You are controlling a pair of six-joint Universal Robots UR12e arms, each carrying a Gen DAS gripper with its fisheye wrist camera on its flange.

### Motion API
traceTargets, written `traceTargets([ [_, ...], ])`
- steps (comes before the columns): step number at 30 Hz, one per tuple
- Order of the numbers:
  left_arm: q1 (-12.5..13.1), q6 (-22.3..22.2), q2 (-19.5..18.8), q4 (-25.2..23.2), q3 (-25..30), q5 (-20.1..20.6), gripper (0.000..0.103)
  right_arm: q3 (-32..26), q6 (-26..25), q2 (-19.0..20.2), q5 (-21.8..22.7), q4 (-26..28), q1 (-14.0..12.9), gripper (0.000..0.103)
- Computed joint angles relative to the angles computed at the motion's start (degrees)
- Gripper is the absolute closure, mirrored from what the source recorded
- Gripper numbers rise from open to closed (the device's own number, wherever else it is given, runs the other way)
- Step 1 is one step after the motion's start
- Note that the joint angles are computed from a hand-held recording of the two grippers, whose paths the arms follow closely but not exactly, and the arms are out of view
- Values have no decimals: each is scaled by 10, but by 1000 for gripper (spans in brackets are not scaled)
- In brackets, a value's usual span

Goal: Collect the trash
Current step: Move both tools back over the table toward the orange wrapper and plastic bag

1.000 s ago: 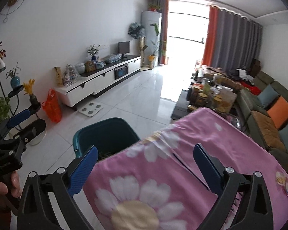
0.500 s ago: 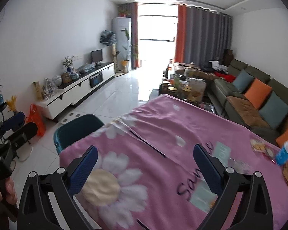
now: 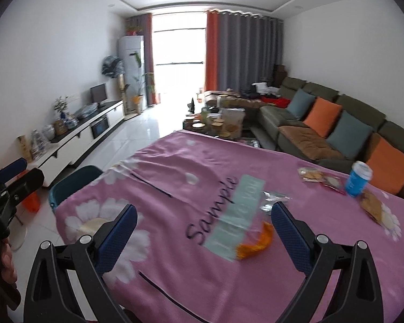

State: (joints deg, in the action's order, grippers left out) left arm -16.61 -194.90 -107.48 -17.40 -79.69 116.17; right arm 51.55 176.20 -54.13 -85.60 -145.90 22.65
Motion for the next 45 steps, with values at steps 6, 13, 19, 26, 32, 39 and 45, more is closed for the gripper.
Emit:
traceTargets([
  [6,-7,19,-4,12,1,-17,6,74,17,-40,-41,-63,-7,7],
  [13,-21,51,-11,39,3,-32,6,143,32,-79,-84,-121,-14,7],
  [19,-26,60,-15,46,7,-53,6,180,43,-99,-108,-144,-18,7],
  [26,-30,75,-25,40,16,-85,6,196,54,-107,-119,-147,-25,7],
  [32,-31,86,-41,17,34,-109,6,181,64,-99,-115,-127,-33,7],
  [39,-26,89,-69,-29,71,-138,6,141,68,-74,-88,-93,-43,7],
  [45,-22,96,-101,-70,112,-166,6,80,64,-37,-55,-50,-51,7],
])
